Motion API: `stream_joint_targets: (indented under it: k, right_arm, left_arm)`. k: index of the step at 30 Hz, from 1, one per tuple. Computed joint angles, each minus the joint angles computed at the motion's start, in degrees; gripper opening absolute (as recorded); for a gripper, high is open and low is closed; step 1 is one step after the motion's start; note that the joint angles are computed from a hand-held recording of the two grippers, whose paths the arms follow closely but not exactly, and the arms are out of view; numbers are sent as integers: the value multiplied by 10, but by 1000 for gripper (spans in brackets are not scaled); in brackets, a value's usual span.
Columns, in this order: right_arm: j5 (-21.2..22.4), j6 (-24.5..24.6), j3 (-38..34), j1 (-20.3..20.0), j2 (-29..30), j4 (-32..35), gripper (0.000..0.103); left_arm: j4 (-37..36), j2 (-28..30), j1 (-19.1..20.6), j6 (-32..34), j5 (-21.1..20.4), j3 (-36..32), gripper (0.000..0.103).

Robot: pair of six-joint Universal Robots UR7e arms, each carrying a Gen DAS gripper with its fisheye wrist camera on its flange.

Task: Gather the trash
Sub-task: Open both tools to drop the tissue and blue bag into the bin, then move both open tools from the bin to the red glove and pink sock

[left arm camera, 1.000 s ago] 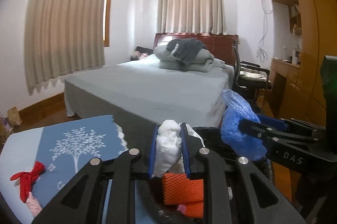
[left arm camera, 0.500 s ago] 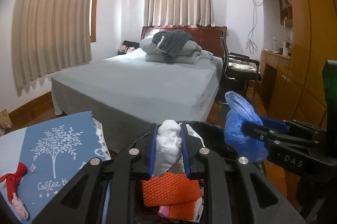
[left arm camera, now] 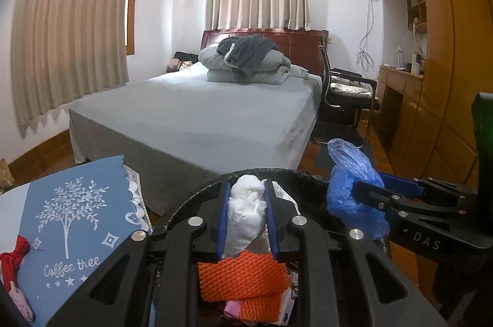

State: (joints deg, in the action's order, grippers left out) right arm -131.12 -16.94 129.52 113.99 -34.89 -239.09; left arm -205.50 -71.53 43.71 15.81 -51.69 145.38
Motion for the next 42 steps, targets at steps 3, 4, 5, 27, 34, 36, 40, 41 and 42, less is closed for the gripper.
stream_joint_targets:
  k: [3,4,5,27,34,36,40,41,42]
  right_arm:
    - [-1,-1,-2,-1,1,2,43]
    - [-3,-1,-3,-1,2,1,44]
    - [-5,-1,-3,-2,2,1,45]
    - [-6,-2,-20,33,17,-20,97]
    - [3,15,-60,62,40,31,97]
    - [8,19,-75,70,50,49,97]
    - [20,18,-109,83,71,83,97]
    - [24,19,-118,87,79,92,97]
    - [27,21,-126,90,84,101,97]
  left_arm:
    - [7,0,4,0,-5,-5,23]
    - [9,0,5,-1,-7,-7,24]
    - [10,1,6,-2,-9,-7,26]
    - [25,-113,8,13,75,19,92]
    - [27,-169,14,18,112,41,97]
    - [30,-187,20,21,122,45,97]
    - [26,-217,30,32,144,56,97]
    - [24,-226,35,37,151,58,97]
    - [24,-232,38,40,155,60,97]
